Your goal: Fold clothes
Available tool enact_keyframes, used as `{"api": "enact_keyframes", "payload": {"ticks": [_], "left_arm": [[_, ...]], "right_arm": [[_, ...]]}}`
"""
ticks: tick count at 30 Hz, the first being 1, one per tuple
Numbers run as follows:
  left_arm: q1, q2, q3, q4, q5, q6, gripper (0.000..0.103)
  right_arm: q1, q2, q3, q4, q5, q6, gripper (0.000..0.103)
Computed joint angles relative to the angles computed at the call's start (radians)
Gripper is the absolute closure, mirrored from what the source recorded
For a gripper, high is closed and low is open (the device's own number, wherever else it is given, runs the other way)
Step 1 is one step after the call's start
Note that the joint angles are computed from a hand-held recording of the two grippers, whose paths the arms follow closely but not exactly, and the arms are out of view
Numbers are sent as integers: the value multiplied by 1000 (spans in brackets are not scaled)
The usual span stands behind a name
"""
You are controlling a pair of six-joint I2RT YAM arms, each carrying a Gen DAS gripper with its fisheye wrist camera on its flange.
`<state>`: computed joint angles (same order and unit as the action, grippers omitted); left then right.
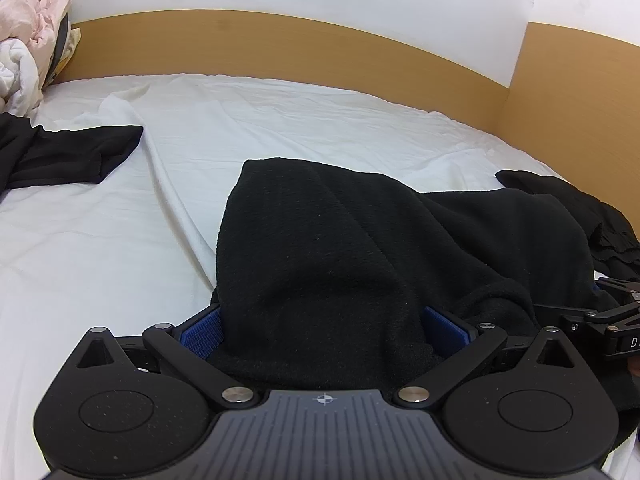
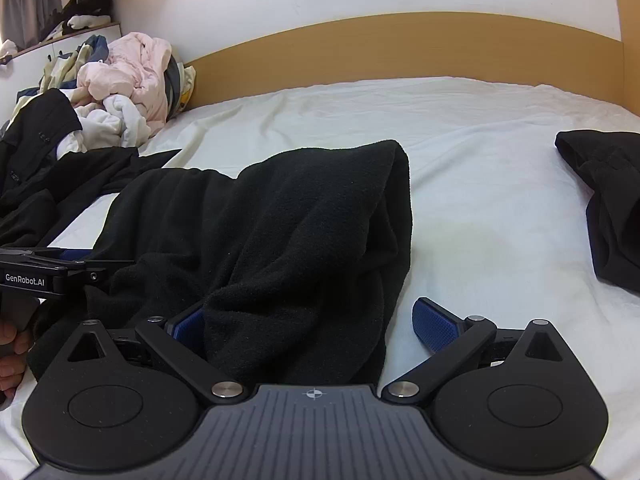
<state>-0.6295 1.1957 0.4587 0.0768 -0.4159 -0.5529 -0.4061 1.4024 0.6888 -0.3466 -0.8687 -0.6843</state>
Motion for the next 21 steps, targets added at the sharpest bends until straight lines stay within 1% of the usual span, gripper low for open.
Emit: {"api": "enact_keyframes", "payload": {"ticks": [2,4,6,8,10,12,15,21], "left_arm": [[11,13,4,13,9,7,1],[-1,0,2,-2,0,-1,1],[-31,-53,-23,-36,-24,-20,1],[-33,-63,-23,-46,-26,-21,1],[-94,-99,-20,-104,-74,-63,1],[-109,-106,-19,-118,-86,-73,1],[-131,-120,-22,-136,-103,-89,1],[-137,-129,-23,-146,-109,-94,1]], "right_arm": [[1,1,-2,3,0,2,0],[-17,-1,2,-20,-8,-22,0],[-30,-3,9,-42,-14,-40,0],[-43,-3,14,-62,-20,-59,0],[-56,-2,19,-80,-26,-77,0],[-60,-4,19,-86,-27,-82,0],[-59,-9,17,-88,-27,-81,0],[-62,-20,13,-98,-28,-83,0]]}}
